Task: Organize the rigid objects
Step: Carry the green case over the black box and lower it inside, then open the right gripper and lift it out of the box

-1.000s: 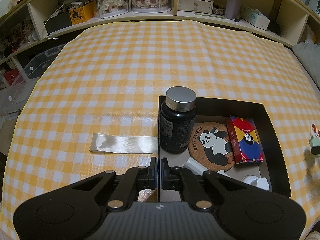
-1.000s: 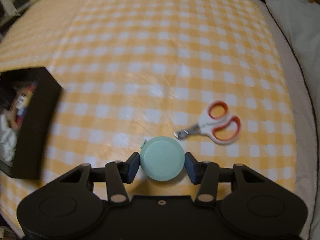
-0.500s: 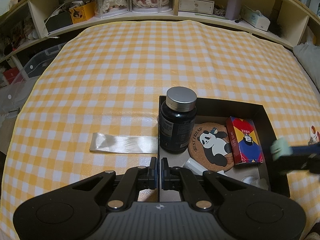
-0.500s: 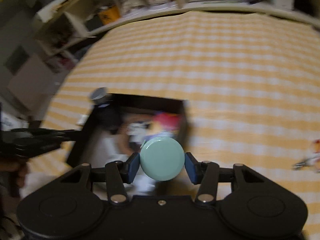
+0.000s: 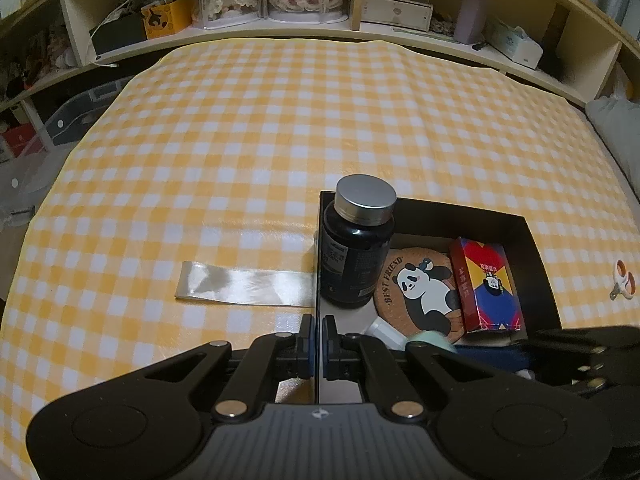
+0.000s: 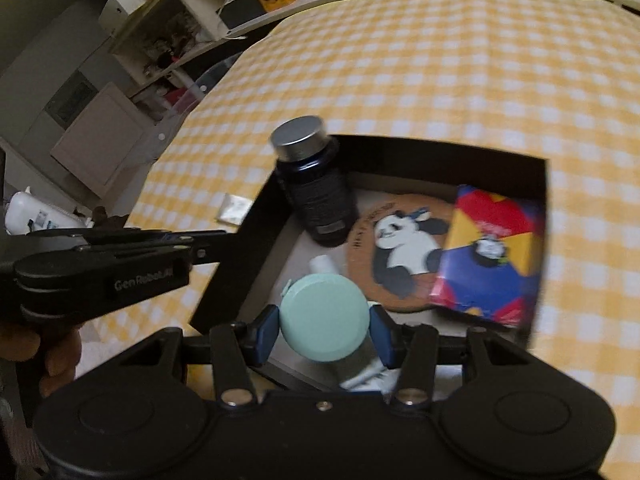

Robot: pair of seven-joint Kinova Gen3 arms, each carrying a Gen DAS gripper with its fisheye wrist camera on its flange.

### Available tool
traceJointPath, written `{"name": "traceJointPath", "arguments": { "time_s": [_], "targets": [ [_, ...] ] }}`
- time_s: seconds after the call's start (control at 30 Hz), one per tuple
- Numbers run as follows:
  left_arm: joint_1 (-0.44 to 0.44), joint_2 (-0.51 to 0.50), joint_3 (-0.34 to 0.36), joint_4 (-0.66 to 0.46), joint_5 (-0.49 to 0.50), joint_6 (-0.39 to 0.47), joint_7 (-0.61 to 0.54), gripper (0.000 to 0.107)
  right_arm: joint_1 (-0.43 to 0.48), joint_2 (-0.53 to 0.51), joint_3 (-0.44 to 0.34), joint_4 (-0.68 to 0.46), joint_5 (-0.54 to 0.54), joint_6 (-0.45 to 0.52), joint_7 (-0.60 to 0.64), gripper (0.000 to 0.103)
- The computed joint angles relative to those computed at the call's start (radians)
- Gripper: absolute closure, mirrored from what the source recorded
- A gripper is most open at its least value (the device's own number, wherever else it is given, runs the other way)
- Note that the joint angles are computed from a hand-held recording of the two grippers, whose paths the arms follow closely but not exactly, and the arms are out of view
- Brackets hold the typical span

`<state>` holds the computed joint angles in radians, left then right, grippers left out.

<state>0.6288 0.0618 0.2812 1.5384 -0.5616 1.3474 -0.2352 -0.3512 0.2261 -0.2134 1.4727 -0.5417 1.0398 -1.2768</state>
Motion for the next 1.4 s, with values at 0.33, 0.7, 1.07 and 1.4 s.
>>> {"name": "traceJointPath", "arguments": {
  "time_s": [0.33,0.7,1.07,1.4],
  "targets": [
    [-0.003,0.000,-0.001,0.001,0.004,-0.004,0.004,0.105,0.005,0.029,-0.018,0.023,-0.075,-0.021,0.040,0.047],
    [-0.003,0.001,-0.002,0.001,0.004,-0.006,0.004,0.105,0.011,0.016,-0.005,0.001,-0.047,0.008,0.016,0.054],
    [-0.003,0.000,-0.002,0.002,0.004,-0.006,0.004,0.104,-0.006,-0.006,0.001,-0.013,0.008,0.021,-0.005,0.054],
    [-0.004,0.000,-0.002,0.003,0.004,-0.007,0.003,0.104,-0.030,-0.036,0.010,-0.020,0.079,0.030,-0.051,0.047]
  ]
}}
